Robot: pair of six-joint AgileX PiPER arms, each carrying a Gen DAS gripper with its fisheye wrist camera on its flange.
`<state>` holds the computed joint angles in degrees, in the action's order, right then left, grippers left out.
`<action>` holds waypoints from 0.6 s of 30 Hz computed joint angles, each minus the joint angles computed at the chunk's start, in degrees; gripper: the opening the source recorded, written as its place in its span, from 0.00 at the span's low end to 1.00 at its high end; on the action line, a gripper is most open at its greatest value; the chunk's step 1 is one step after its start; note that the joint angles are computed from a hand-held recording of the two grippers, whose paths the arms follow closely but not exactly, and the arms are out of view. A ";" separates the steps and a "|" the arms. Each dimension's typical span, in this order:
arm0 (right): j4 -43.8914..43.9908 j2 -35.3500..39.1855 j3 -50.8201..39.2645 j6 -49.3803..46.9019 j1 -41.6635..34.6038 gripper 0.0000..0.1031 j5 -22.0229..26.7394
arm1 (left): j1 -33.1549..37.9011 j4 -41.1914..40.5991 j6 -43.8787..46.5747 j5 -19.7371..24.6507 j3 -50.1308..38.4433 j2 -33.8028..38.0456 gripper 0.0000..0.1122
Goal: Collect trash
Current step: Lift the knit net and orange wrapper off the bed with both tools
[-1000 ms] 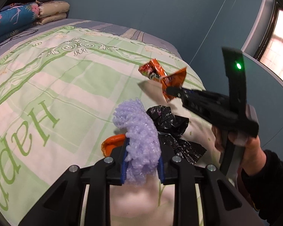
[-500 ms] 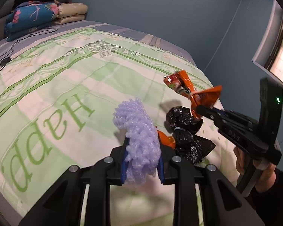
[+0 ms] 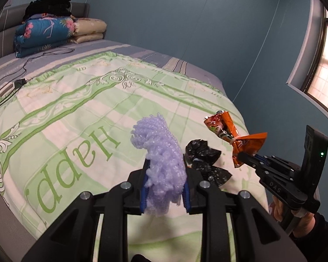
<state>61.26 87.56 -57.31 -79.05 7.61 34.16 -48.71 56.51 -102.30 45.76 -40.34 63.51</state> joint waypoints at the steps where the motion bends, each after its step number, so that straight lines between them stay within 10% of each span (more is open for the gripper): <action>1: 0.24 -0.98 0.44 -0.29 -0.45 0.08 0.33 | -1.27 0.35 -0.34 1.40 -0.52 -0.09 0.20; 18: 6.25 -16.66 2.23 -7.59 -23.52 0.08 21.94 | -20.99 5.56 -0.14 21.72 -18.02 7.63 0.20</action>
<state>67.51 70.90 -55.08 -86.64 -15.91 56.10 -69.70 62.07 -102.44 67.48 -58.36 71.14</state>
